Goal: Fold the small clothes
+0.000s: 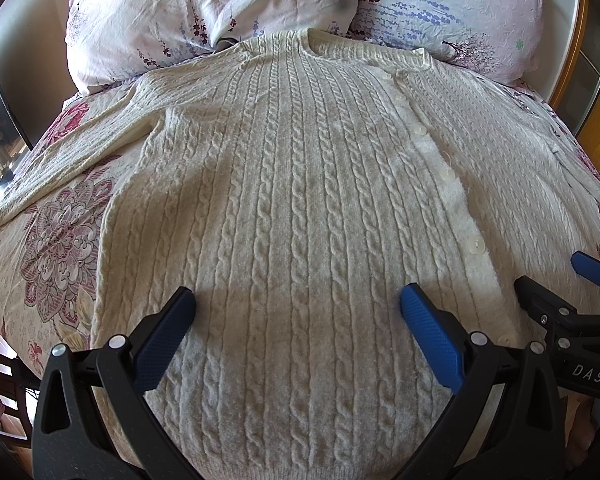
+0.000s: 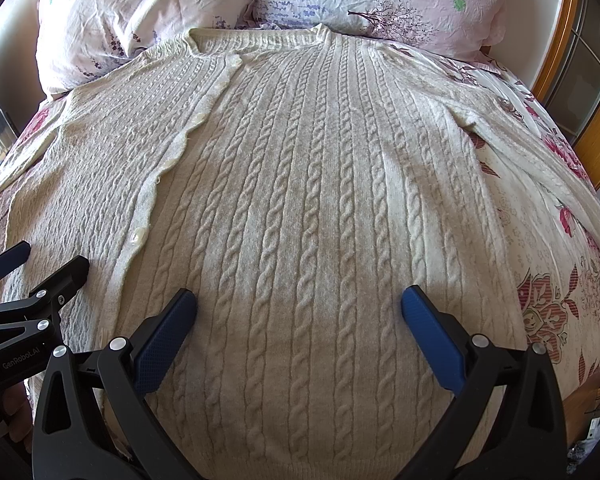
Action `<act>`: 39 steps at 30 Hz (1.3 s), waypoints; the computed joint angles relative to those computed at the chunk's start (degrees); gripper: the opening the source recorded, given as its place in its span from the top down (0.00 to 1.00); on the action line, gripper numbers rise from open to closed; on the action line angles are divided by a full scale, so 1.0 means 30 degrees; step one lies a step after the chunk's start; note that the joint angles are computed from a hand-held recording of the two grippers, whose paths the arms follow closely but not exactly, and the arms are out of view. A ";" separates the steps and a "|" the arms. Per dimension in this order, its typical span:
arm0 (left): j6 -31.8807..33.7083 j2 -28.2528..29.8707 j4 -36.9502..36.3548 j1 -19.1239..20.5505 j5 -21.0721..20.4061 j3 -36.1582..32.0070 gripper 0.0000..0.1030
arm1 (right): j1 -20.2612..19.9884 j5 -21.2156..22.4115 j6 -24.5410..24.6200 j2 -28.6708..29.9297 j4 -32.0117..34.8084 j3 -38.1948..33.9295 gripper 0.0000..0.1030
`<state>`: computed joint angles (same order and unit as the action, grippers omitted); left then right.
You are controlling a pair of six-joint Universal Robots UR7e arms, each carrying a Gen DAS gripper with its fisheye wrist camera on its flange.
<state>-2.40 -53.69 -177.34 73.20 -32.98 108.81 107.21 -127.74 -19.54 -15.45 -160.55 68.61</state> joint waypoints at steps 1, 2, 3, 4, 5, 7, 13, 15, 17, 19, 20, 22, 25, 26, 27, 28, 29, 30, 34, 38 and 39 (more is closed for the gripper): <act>0.0000 0.0000 0.0000 0.0000 0.0000 0.0000 0.02 | 0.0000 0.0000 0.0000 0.0000 0.0000 0.0000 0.01; 0.0000 0.0000 0.0000 0.0000 0.0000 0.0000 0.02 | 0.0000 0.0000 0.0000 0.0000 0.0000 0.0000 0.01; 0.0000 0.0000 0.0000 0.0000 0.0000 0.0000 0.02 | 0.0000 0.0000 0.0000 0.0000 0.0000 0.0000 0.01; 0.0000 0.0000 0.0000 0.0000 0.0000 0.0000 0.02 | 0.0000 0.0000 0.0000 0.0000 0.0000 0.0000 0.01; 0.0000 0.0000 0.0000 0.0000 0.0000 0.0000 0.02 | 0.0001 0.0001 -0.0002 0.0001 -0.0012 0.0005 0.01; 0.0000 0.0000 0.0000 0.0000 0.0000 0.0000 0.02 | 0.0001 0.0001 -0.0002 0.0001 -0.0012 0.0005 0.01; 0.0000 0.0000 0.0000 0.0000 0.0000 0.0000 0.02 | 0.0002 0.0001 -0.0004 0.0001 -0.0028 0.0016 0.01; 0.0000 0.0000 0.0000 0.0000 0.0000 0.0000 0.02 | 0.0002 0.0005 -0.0006 0.0005 -0.0028 0.0005 0.01; 0.0000 0.0000 0.0000 0.0000 0.0000 0.0000 0.02 | 0.0000 0.0011 -0.0011 0.0003 -0.0024 0.0001 0.01; 0.0000 0.0000 0.0000 0.0000 0.0000 0.0000 0.02 | 0.0001 0.0011 -0.0020 0.0004 -0.0010 -0.0010 0.01; 0.0000 0.0000 0.0000 0.0000 0.0000 0.0000 0.02 | -0.0002 0.0025 -0.0008 0.0002 -0.0015 -0.0006 0.01; 0.0029 -0.0003 -0.0014 0.0009 -0.0023 -0.0001 0.02 | -0.0004 0.0033 -0.0017 0.0002 -0.0005 -0.0013 0.01; -0.0062 -0.0032 0.0165 0.0018 -0.0035 -0.0032 0.02 | -0.0081 0.0073 -0.0133 -0.0137 -0.0186 0.0255 0.01; -0.0203 -0.0046 0.0452 -0.0026 -0.0023 -0.0167 0.02 | -0.0086 0.0095 -0.0172 -0.0252 -0.0105 0.0290 0.01; -0.0221 -0.0082 0.0536 -0.0007 -0.0057 -0.0183 0.02 | -0.0105 0.0138 -0.0249 -0.0295 -0.0088 0.0314 0.01; -0.0267 -0.0137 0.0664 -0.0027 -0.0066 -0.0192 0.02 | -0.0120 0.0193 -0.0323 -0.0153 -0.0101 0.0198 0.01; -0.0232 -0.0124 0.0723 0.0002 -0.0108 -0.0270 0.02 | -0.0145 0.0275 -0.0431 -0.0160 -0.0062 0.0171 0.01; -0.0229 -0.0142 0.0801 0.0014 -0.0148 -0.0309 0.02 | -0.0156 0.0390 -0.0558 -0.0124 -0.0007 0.0085 0.01; -0.0245 -0.0112 0.0993 0.0054 -0.0301 -0.0326 0.02 | -0.0315 0.1103 -0.1023 -0.0252 0.0108 0.0091 0.01; -0.0272 -0.0207 0.1285 0.0093 -0.0425 -0.0388 0.02 | -0.0834 0.3195 -0.0186 -0.0953 0.0557 0.0298 0.01; -0.0254 -0.0221 0.1226 0.0112 -0.0478 -0.0404 0.02 | -0.1022 0.3790 0.0400 -0.1141 0.0612 0.0220 0.02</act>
